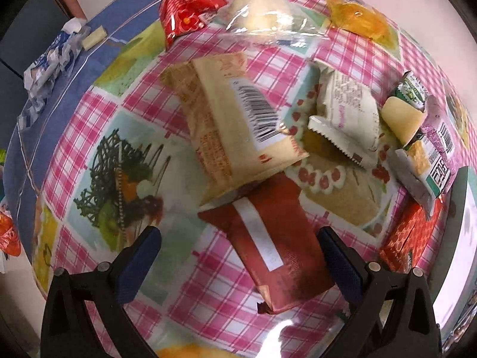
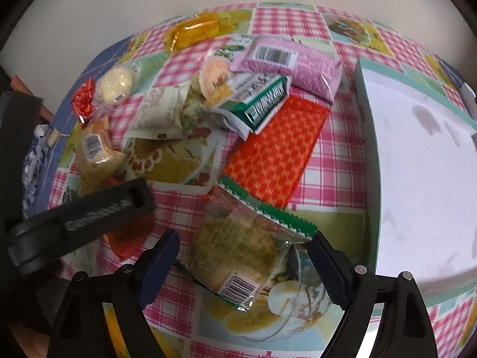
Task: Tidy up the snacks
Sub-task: 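Grasp the green-edged round cookie packet with the right tool while the left tool grasps the red wrapper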
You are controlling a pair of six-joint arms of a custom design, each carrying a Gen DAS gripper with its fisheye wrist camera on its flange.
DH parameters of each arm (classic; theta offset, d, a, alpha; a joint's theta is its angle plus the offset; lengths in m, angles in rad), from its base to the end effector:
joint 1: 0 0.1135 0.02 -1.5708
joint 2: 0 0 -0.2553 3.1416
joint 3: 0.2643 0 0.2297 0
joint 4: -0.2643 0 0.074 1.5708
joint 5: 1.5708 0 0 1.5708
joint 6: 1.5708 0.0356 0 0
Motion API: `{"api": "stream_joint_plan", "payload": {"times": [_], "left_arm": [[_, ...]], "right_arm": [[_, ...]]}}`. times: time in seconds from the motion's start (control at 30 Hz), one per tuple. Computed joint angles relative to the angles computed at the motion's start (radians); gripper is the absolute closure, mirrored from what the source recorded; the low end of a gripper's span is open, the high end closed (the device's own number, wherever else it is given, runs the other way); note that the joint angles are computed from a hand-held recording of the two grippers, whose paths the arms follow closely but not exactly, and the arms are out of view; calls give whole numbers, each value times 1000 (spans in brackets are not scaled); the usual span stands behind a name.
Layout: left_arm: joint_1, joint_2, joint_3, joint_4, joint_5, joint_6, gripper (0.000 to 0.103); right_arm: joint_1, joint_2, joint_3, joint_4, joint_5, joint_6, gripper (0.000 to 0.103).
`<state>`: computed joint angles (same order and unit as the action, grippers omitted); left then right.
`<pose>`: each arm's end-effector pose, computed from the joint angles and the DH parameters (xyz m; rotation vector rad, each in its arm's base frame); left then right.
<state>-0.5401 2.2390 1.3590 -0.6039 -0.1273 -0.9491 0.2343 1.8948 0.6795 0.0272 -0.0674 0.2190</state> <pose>0.3241 -0.1891 0.0723 -0.6155 2.9271 0.0520 0.2675 0.0663 0.0669 -0.0393 2.7758 0.2120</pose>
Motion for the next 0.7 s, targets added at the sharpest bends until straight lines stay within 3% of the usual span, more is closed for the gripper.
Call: {"api": "stream_joint_plan", "payload": {"times": [0.23, 0.3, 0.43, 0.57, 0.7], "left_arm": [[47, -91, -190, 99, 20, 18, 3], [47, -107, -212, 116, 11, 31, 9], [46, -138, -242, 144, -1, 73, 35], [52, -135, -244, 172, -5, 105, 59], [79, -138, -255, 196, 11, 121, 61]], "right_arm": [[-40, -5, -11, -16, 1, -23, 16], [-44, -12, -18, -17, 5, -36, 23], [-17, -10, -13, -19, 36, -34, 41], [-16, -29, -21, -28, 43, -32, 47], [-11, -37, -19, -40, 45, -23, 49]]}}
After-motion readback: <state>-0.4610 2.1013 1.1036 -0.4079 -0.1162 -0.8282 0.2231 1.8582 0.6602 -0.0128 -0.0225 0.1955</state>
